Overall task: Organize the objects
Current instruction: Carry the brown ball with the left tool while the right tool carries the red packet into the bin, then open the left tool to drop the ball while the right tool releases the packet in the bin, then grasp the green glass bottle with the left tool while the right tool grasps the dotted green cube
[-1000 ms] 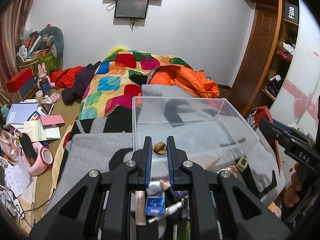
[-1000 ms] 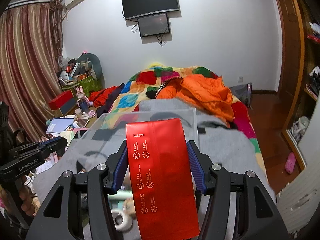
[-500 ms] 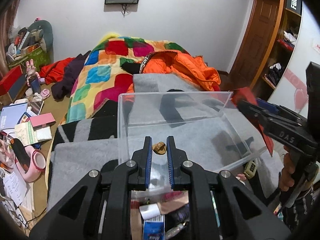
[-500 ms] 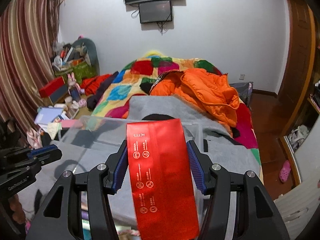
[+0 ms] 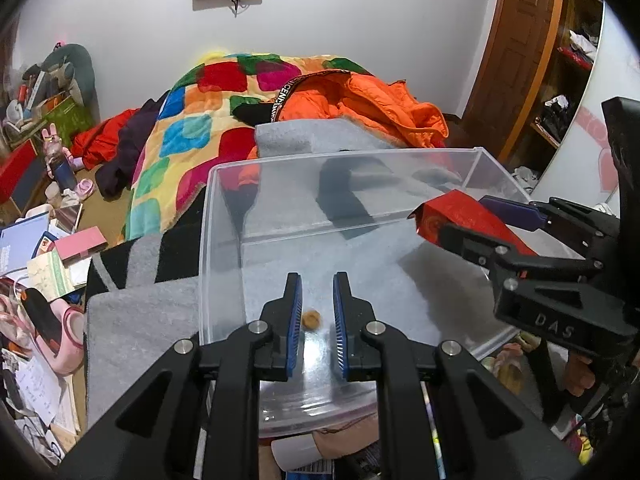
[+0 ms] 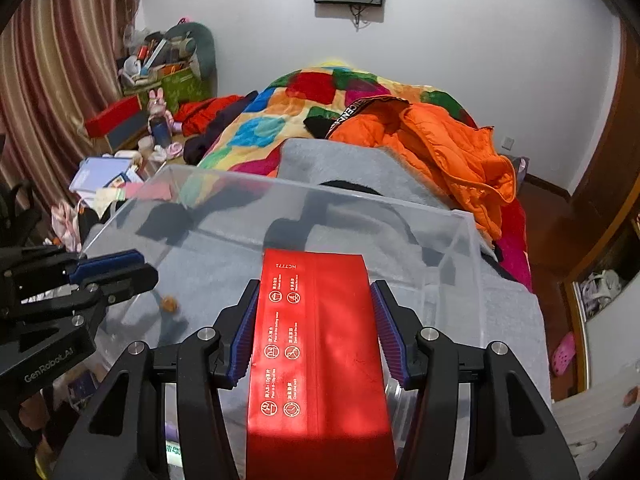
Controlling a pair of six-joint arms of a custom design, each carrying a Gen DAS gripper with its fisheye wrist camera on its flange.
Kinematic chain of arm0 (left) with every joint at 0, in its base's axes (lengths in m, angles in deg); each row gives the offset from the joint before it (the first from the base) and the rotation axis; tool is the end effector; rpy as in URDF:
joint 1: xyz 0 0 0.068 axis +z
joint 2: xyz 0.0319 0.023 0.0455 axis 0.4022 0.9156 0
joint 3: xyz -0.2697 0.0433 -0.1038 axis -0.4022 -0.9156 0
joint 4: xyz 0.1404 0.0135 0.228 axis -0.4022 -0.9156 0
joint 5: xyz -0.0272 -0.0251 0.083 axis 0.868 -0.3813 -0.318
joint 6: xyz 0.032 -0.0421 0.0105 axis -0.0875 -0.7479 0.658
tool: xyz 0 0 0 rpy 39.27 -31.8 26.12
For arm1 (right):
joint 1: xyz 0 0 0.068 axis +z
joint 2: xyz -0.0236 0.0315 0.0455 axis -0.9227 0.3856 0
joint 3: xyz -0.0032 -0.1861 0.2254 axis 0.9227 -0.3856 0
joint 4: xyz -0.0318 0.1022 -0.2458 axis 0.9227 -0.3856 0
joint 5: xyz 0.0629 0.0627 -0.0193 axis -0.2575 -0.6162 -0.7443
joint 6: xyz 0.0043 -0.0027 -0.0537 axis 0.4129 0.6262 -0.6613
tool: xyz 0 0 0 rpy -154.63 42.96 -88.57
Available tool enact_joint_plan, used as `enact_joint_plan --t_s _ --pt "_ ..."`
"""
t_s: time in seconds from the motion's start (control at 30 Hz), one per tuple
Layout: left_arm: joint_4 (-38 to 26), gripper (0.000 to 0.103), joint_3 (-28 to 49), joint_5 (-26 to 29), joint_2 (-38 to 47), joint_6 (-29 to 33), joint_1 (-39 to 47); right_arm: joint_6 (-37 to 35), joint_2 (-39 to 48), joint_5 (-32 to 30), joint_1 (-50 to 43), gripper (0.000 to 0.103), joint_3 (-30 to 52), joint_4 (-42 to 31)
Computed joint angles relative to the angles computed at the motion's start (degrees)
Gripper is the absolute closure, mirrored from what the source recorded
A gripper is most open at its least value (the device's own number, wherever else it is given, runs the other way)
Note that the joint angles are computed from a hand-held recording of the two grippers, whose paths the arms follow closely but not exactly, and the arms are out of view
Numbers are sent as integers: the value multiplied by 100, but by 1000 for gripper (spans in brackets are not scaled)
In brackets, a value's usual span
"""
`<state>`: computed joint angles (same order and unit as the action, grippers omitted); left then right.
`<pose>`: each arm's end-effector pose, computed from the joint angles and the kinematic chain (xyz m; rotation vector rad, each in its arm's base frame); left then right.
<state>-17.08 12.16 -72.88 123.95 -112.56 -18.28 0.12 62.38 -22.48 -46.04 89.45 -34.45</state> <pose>0.2369 -0.1918 0.1026 -0.1934 2.4145 -0.0536 0.3650 0.1516 0.1074 -0.9098 2.2449 0.3367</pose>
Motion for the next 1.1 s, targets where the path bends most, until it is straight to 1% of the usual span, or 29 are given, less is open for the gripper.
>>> enact_joint_plan --t_s 0.07,0.1,0.13,0.2,0.27,0.33,0.43,0.5,0.53,0.6,0.73,0.8,1.0,1.1 --pt "-13 89 -10 34 -22 -11 4 -34 -20 -71 3 52 20 -110" --pt "-16 88 -25 78 -48 -14 23 -36 -34 -90 12 52 22 -144" --pt "4 85 -65 149 -96 -27 43 -58 -61 -139 1 52 27 -232" --pt "43 74 -122 194 -177 -50 38 -92 -90 -206 -7 52 45 -354" --pt "-26 70 -156 94 -301 -91 -41 -121 -205 -236 -14 52 -61 -343" --pt "-158 68 -182 -57 -466 -136 -165 -155 -338 -254 -26 51 -177 -309" --pt "-363 58 -218 -258 -719 -223 -336 -178 -597 -320 -85 46 -431 -195" --pt "-523 49 -231 -438 -866 -324 -492 -197 -807 -354 -138 44 -636 -89" --pt "-648 47 -250 -560 -979 -394 -607 -209 -916 -351 -167 42 -746 -27" --pt "-845 40 -274 -722 -1122 -514 -776 -243 -1169 -357 -237 38 -996 115" --pt "-1187 33 -360 -918 -1315 -862 -1092 -279 -1609 -509 -448 30 -1410 299" --pt "-1291 28 -453 -933 -1408 -1105 -1239 -261 -1783 -602 -566 28 -1589 358" --pt "-1638 26 -672 -1145 -1545 -1985 -1852 -390 -2064 -663 -901 27 -2077 589" --pt "-1985 26 -639 -1357 -1448 -2556 -2194 -443 -2075 -690 -1093 27 -2286 685"
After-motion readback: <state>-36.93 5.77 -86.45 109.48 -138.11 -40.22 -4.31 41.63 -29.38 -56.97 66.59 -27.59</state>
